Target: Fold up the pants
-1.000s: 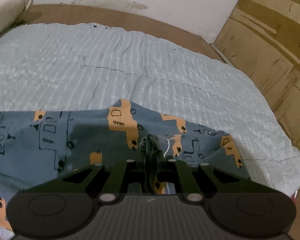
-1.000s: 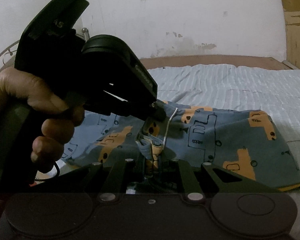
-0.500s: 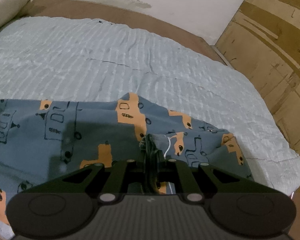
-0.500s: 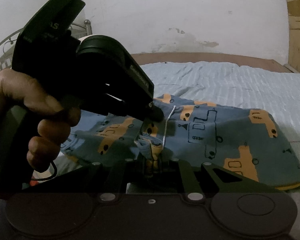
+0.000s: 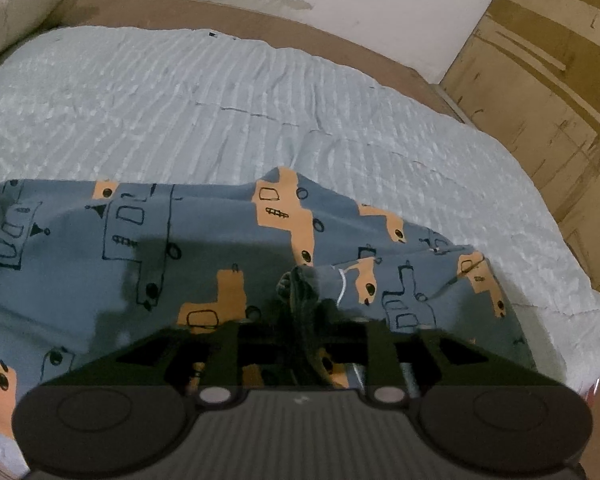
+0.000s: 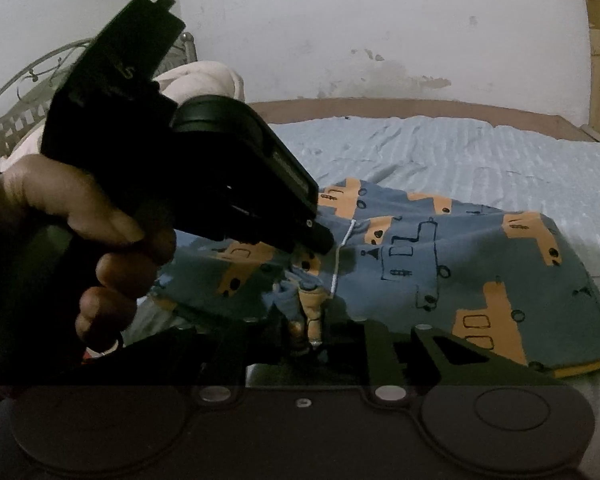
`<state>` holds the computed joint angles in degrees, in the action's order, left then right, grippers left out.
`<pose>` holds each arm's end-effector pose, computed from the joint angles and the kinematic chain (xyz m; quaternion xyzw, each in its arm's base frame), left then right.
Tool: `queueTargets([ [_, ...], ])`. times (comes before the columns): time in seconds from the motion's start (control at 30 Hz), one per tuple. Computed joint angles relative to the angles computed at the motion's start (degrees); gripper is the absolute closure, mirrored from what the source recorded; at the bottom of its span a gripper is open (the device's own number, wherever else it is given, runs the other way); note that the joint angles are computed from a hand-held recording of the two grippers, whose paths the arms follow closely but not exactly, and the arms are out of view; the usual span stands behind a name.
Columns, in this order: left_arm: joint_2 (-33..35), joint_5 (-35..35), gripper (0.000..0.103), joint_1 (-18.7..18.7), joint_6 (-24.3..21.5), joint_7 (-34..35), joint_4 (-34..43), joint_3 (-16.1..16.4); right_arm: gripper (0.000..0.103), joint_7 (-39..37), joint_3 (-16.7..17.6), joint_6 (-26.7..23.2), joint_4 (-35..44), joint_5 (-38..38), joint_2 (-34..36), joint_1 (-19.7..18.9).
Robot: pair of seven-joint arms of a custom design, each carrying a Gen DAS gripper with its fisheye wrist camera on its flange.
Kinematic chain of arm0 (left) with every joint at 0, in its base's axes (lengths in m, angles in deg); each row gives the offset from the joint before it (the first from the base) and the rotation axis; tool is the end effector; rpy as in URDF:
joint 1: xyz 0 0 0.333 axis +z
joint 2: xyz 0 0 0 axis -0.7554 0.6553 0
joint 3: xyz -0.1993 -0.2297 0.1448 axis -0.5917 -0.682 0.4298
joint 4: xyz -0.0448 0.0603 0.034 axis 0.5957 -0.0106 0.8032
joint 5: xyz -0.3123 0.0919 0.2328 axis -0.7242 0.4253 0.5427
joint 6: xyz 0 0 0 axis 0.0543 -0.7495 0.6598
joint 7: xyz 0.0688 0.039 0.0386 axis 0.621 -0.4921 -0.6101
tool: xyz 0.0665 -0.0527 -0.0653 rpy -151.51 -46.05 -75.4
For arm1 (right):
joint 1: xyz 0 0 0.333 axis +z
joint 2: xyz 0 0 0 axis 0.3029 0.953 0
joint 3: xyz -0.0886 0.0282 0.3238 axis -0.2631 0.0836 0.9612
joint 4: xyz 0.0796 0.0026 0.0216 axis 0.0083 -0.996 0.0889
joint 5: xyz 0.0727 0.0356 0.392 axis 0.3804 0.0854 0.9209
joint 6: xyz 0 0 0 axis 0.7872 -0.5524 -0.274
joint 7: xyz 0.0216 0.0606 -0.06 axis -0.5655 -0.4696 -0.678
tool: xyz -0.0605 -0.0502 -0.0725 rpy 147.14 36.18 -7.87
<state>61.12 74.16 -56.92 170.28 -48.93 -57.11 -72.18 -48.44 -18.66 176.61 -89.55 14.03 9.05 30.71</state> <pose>0.5424 -0.1871 0.5100 -0.7861 0.5057 -0.3229 0.1488 0.5322 0.1071 0.4878 -0.7968 0.3870 -0.1073 0.4515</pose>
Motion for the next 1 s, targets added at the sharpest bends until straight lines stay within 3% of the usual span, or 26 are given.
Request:
queueTargets([
  [0.03, 0.02, -0.67, 0.047, -0.10, 0.53, 0.68, -0.13, 0.08, 0.064, -0.84, -0.29, -0.66, 0.08, 0.49, 0.00, -0.10],
  [0.07, -0.08, -1.32, 0.040, -0.21, 1.16, 1.28, -0.37, 0.13, 0.055, -2.36, -0.63, -1.44, 0.02, 1.44, -0.12, -0.23],
  [0.17, 0.01, 0.90, 0.032, 0.00, 0.98, -0.80, -0.20, -0.27, 0.030, -7.95, -1.49, -2.26, -1.28, 4.82, -1.56, -0.78],
  [0.3, 0.80, 6.84, 0.028, 0.21, -1.50, -5.50, 1.37, -1.03, 0.017, -7.95, -2.83, -1.59, -2.41, 6.07, -2.70, -2.59],
  [0.37, 1.03, 12.11, 0.005, 0.19, -4.12, -9.57, 2.87, -1.59, 0.013, -7.26, -3.26, 0.44, -2.64, 7.59, -2.91, -3.41],
  [0.47, 1.76, 21.91, 0.001, -0.21, -6.96, -14.62, 5.36, -2.28, 0.003, -7.17, -3.89, 3.83, -2.13, 11.06, -2.24, -4.54],
  [0.57, 4.06, 24.18, 0.001, -0.96, -7.50, -12.17, 8.80, -2.15, 0.001, -5.73, -4.25, 5.70, -0.91, 12.82, -0.56, -5.71],
  [0.67, 8.03, 20.87, 0.001, -1.43, -6.20, -5.15, 13.69, -1.97, 0.001, -4.96, -4.21, 6.74, 0.61, 13.41, 1.36, -6.78],
  [0.8, 14.16, 18.38, 0.001, -2.42, -5.97, 2.09, 21.32, -1.79, 0.002, -11.00, -3.68, 10.13, 1.23, 15.67, 2.34, -7.60],
  [0.9, 18.59, 16.80, 0.011, -3.44, -7.17, 6.01, 26.28, -1.78, 0.014, -17.23, -3.19, 13.55, 1.64, 18.34, 3.26, -7.76],
  [1.0, 21.47, 12.76, 0.019, -3.32, -7.44, 11.79, 28.87, -2.81, 0.029, -20.22, -3.23, 13.73, 1.81, 19.59, 3.81, -8.27],
])
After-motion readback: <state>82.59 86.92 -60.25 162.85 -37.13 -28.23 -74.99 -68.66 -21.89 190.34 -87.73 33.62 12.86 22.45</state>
